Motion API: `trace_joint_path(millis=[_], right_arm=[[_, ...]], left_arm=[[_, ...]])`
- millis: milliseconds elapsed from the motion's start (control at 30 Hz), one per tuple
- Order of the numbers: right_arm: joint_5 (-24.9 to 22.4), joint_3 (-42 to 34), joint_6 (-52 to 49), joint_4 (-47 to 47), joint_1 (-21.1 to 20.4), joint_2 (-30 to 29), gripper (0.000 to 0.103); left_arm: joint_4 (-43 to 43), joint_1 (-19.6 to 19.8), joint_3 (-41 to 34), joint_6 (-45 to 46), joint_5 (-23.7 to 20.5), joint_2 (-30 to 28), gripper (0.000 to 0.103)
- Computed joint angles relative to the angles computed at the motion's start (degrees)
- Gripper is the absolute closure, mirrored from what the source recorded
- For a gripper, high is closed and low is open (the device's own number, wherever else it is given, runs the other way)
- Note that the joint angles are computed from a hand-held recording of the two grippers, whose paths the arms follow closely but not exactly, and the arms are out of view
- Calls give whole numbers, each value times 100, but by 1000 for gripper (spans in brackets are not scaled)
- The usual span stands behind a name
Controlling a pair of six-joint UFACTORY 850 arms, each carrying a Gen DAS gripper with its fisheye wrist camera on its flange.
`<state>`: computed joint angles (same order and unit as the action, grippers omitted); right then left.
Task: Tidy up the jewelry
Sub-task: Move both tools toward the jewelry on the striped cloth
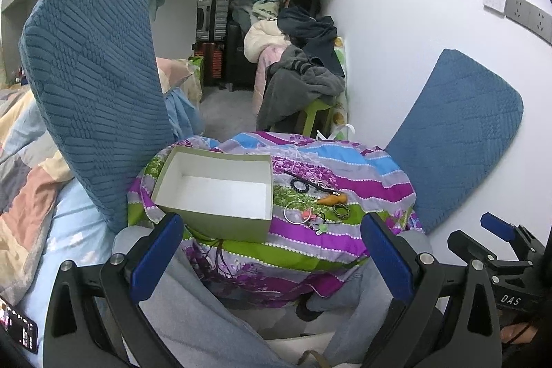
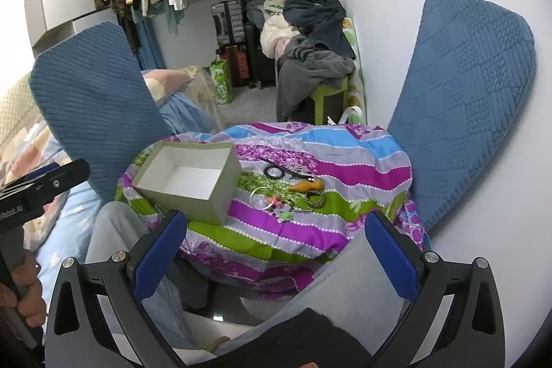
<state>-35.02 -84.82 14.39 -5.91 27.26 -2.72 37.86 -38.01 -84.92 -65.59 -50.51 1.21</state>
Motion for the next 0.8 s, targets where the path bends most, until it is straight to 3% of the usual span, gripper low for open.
trace_joint_path(millis=[400, 600, 800], right_arm=[[118, 168, -338, 491, -119, -94, 2], [110, 157, -225, 485, -157, -223, 18], [131, 199, -52, 323, -215, -285, 18]], left_arm=[[25, 133, 190, -117, 94, -28, 0], [-150, 301, 261, -37, 343, -108, 0], [-346, 461, 238, 65, 542, -265, 0]])
